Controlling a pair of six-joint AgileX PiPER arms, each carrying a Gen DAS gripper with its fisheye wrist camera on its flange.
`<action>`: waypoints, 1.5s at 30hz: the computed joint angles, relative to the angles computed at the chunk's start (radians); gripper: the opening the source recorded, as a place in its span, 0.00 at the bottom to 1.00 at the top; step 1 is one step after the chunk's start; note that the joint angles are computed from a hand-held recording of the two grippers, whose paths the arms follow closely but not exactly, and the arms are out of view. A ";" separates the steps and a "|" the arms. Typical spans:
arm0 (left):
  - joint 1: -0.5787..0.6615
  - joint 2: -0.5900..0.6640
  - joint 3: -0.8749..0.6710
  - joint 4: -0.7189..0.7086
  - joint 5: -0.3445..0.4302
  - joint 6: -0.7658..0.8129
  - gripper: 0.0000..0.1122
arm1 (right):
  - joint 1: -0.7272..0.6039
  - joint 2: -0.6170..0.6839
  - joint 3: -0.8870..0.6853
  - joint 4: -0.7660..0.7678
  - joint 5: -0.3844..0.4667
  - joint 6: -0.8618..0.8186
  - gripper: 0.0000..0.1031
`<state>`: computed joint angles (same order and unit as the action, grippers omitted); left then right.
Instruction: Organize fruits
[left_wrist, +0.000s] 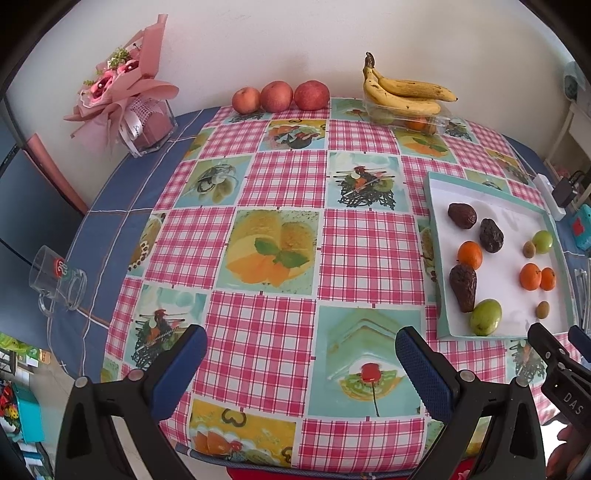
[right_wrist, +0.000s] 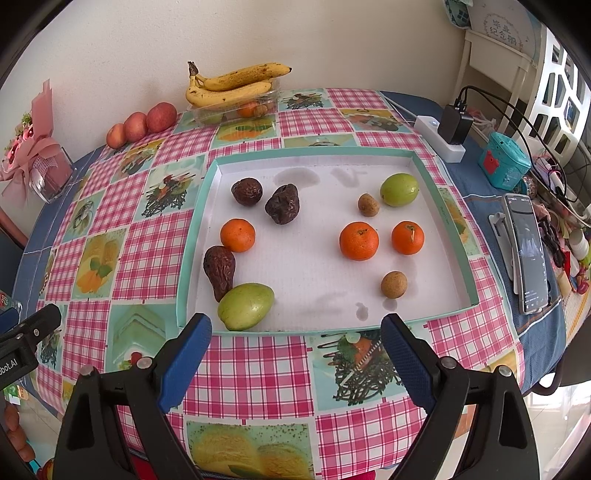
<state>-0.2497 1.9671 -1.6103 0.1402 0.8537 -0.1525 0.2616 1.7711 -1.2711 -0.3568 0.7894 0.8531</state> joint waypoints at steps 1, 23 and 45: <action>-0.002 0.000 0.000 0.002 0.000 -0.002 0.92 | 0.001 0.000 -0.001 0.000 0.001 0.000 0.90; 0.001 -0.001 0.001 0.001 0.002 -0.007 0.92 | -0.003 0.001 0.002 0.010 -0.004 -0.024 0.90; 0.006 0.001 0.002 -0.002 0.000 -0.003 0.92 | -0.001 0.004 -0.004 0.010 0.002 -0.020 0.90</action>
